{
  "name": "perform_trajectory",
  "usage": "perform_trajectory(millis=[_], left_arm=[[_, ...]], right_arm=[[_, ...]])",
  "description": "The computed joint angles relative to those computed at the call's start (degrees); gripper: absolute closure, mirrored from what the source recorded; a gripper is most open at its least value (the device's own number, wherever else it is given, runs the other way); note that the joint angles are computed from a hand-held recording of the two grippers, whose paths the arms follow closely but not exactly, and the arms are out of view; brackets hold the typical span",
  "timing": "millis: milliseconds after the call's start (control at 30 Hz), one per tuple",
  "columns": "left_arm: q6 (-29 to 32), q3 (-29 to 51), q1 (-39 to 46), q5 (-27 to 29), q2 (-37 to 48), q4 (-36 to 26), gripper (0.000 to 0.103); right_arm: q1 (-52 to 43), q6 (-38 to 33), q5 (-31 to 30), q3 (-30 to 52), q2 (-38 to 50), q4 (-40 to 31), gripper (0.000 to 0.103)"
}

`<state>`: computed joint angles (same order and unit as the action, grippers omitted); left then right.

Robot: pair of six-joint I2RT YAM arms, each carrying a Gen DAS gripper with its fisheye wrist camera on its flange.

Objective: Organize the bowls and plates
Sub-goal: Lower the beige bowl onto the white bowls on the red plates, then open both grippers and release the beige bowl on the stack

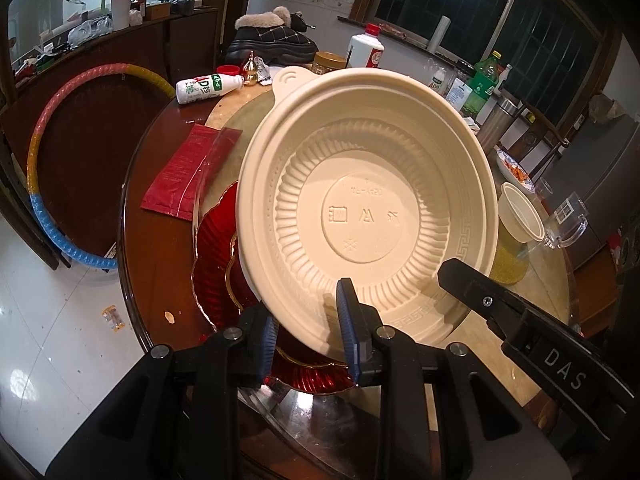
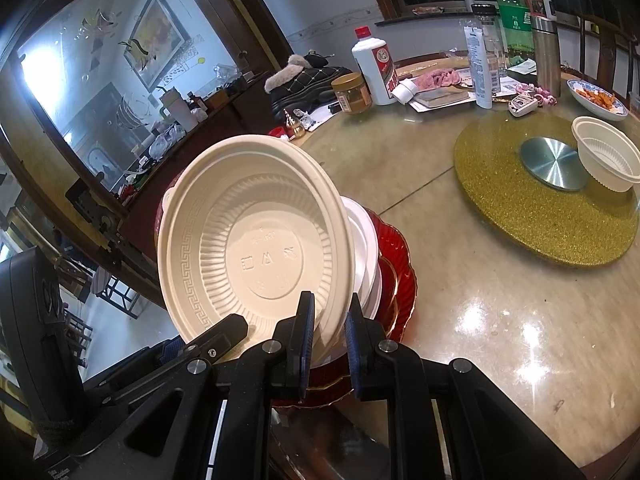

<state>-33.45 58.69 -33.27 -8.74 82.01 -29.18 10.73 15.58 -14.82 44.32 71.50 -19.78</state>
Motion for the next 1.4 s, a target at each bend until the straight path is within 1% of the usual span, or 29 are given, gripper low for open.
perform_trajectory(millis=[567, 1000, 1033, 1100, 1333, 1367, 1400], left_arm=[[-0.2, -0.7, 1.8, 2.7, -0.6, 0.4, 0.077], [0.1, 0.9, 2.3, 2.4, 0.9, -0.3, 0.076], [0.2, 0.9, 2.5, 2.6, 0.8, -0.5, 0.076], [0.2, 1.0, 2.6, 2.9, 0.7, -0.4, 0.075], [-0.1, 1.6, 3.1, 3.7, 1.1, -0.6, 0.074], [-0.2, 1.5, 3.3, 3.9, 1.1, -0.5, 0.071], [-0.3, 1.7, 3.3, 3.9, 1.3, -0.8, 0.063]], right_arm=[[0.7, 0.2, 0.7, 0.6, 0.0, -0.4, 0.088], [1.4, 0.7, 1.2, 2.0, 1.1, -0.6, 0.088], [1.4, 0.7, 1.2, 2.3, 1.4, -0.8, 0.088], [1.3, 0.8, 0.8, 2.3, 1.2, -1.1, 0.084], [0.9, 1.5, -0.1, 3.1, 2.1, -0.9, 0.084], [0.6, 1.7, -0.5, 3.1, 2.2, -0.8, 0.084], [0.3, 1.7, -1.1, 3.2, 2.3, -0.7, 0.084]])
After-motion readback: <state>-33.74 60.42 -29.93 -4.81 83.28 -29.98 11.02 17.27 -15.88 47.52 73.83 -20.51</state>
